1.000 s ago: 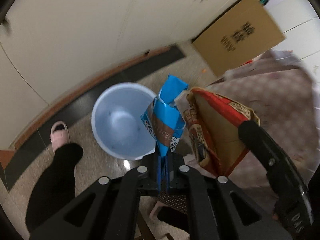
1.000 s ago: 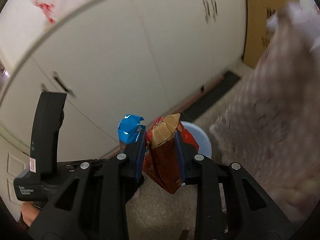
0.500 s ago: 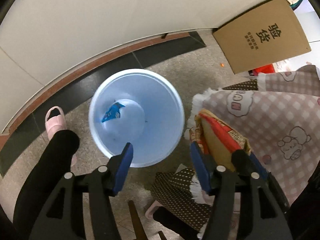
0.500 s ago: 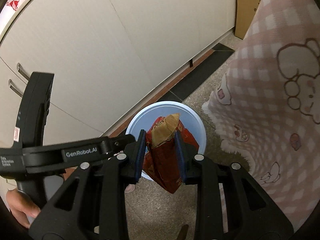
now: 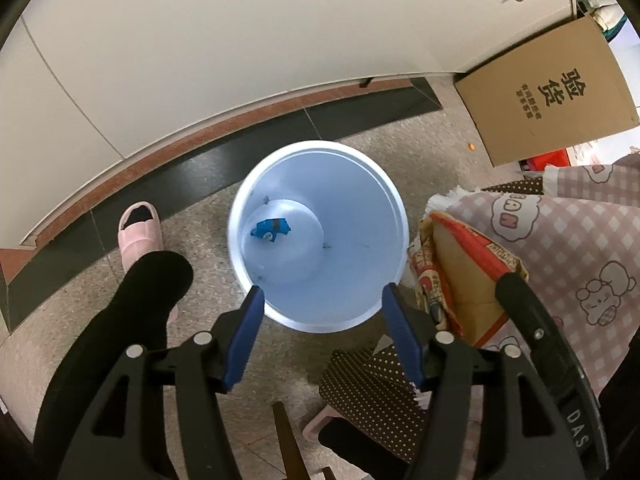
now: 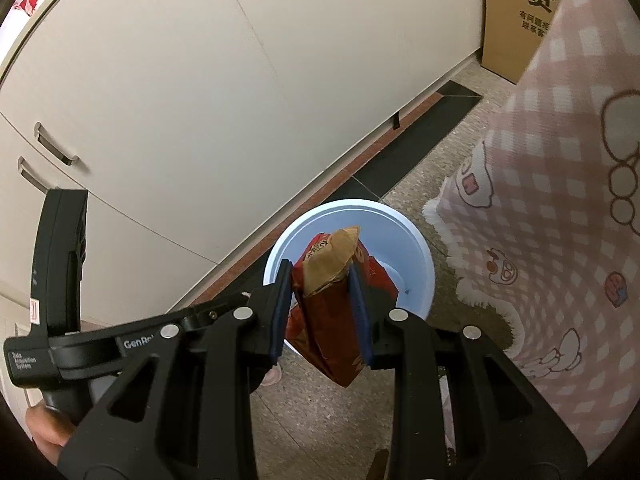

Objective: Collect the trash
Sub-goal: 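Carry both bags over the blue wastebasket and open both tools to drop them, then move both tools back over the table toward the remaining wrappers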

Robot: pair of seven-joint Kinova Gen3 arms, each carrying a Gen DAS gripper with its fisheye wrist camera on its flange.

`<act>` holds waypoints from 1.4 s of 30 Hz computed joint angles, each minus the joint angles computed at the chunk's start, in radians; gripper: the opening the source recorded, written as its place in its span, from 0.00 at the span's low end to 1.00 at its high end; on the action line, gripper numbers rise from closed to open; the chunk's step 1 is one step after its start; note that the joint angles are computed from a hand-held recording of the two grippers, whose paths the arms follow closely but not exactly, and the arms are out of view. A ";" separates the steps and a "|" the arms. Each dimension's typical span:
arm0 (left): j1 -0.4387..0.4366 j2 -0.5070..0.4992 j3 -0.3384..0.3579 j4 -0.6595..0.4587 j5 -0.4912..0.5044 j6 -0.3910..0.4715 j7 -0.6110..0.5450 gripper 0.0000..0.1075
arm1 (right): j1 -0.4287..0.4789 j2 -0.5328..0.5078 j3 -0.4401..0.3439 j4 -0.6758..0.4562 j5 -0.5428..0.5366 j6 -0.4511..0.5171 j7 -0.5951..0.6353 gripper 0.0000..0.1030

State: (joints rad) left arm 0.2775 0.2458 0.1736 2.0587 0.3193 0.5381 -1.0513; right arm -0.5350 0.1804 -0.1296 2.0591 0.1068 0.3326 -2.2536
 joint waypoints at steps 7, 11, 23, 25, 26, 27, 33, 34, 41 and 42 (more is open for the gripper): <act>0.011 -0.057 -0.027 0.019 -0.047 0.007 0.071 0.57 | -0.036 0.009 0.029 0.001 0.047 -0.065 -0.032 0.33; 0.011 -0.097 -0.029 0.020 -0.071 0.017 0.101 0.57 | -0.096 -0.008 0.081 0.017 0.127 -0.097 -0.120 0.48; 0.020 -0.359 0.027 0.013 -0.248 0.104 0.338 0.59 | -0.286 -0.167 0.023 -0.061 0.577 0.266 -0.527 0.52; 0.017 -0.412 0.049 -0.002 -0.285 0.130 0.378 0.59 | -0.286 -0.205 -0.029 -0.082 0.613 0.341 -0.557 0.52; 0.014 -0.431 0.063 -0.013 -0.298 0.144 0.394 0.59 | -0.284 -0.222 -0.052 -0.092 0.626 0.370 -0.567 0.52; 0.010 -0.464 0.082 -0.028 -0.318 0.163 0.415 0.59 | -0.282 -0.253 -0.079 -0.101 0.643 0.408 -0.580 0.53; -0.020 -0.564 0.232 -0.167 -0.419 0.251 0.499 0.62 | -0.215 -0.426 -0.216 -0.139 0.683 0.592 -0.598 0.60; -0.022 -0.567 0.255 -0.191 -0.432 0.258 0.506 0.63 | -0.215 -0.450 -0.224 -0.142 0.682 0.614 -0.596 0.60; -0.006 -0.445 0.499 -0.418 -0.608 0.319 0.597 0.64 | -0.083 -0.712 -0.281 -0.122 0.626 0.800 -0.603 0.69; 0.010 -0.412 0.529 -0.449 -0.634 0.323 0.613 0.65 | -0.057 -0.758 -0.282 -0.118 0.613 0.830 -0.603 0.71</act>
